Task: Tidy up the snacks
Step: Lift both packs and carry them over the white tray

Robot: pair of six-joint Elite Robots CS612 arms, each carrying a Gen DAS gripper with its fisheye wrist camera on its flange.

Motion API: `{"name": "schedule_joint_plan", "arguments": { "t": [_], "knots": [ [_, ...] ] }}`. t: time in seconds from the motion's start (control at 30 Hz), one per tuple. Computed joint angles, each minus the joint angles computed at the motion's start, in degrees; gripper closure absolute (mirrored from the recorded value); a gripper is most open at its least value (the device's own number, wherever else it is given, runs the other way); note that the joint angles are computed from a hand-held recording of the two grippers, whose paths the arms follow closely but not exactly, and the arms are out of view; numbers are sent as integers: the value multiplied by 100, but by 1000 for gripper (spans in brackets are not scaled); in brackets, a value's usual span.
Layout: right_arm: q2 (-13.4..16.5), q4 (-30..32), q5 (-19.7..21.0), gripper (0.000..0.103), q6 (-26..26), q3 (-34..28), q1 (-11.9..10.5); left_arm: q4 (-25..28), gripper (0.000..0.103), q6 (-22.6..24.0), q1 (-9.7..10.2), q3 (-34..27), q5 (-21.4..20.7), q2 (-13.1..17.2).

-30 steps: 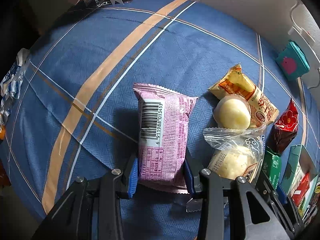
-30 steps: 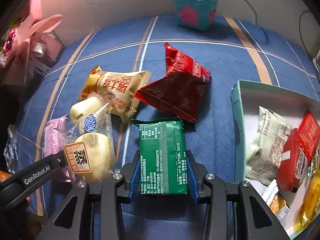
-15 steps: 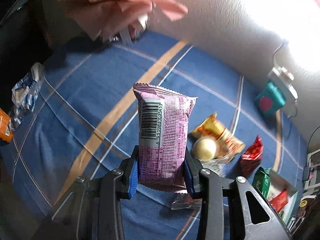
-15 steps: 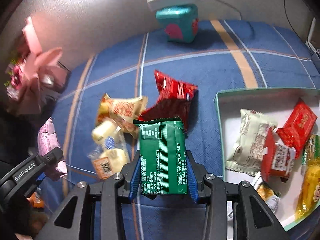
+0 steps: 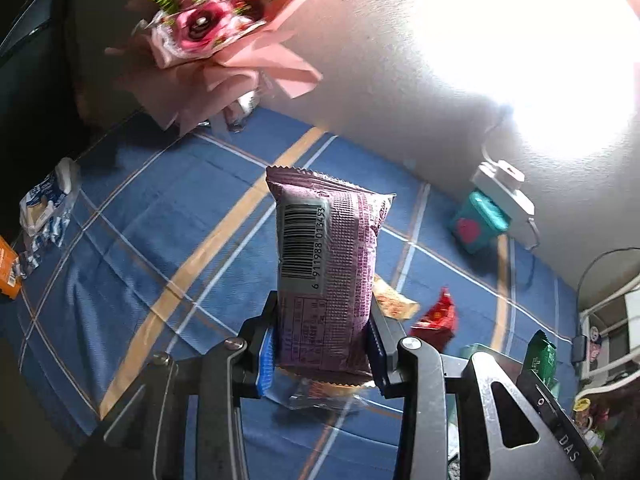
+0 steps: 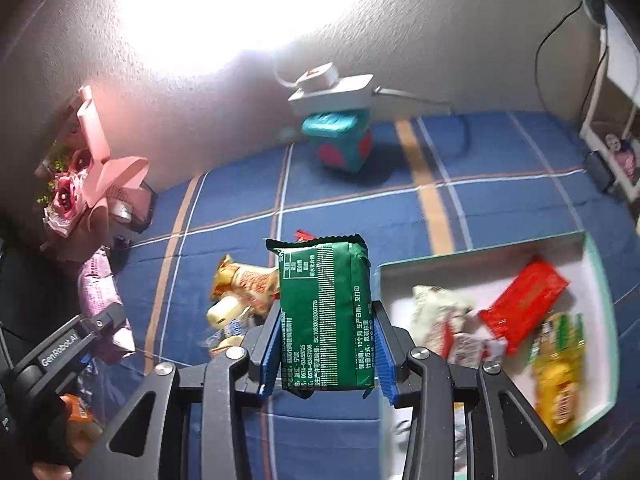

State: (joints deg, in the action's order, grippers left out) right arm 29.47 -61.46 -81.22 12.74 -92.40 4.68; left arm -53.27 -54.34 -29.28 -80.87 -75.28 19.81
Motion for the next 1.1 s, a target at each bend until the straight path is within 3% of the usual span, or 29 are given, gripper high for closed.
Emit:
{"name": "schedule_joint_plan", "arguments": {
  "t": [0.2, 0.6, 1.1],
  "knots": [
    [-24, 31, -287, 60, 55, -155, -160, -307, 63, 268, -157, 143, -48, -80],
    [-10, 189, -937, 60, 301, -501, -587, -863, 63, 1058, -491, 604, -577, -222],
    [91, 532, -1508, 60, 575, -925, -1154, -1025, 63, 2263, -988, 1158, -1077, -376]
  ]
}}
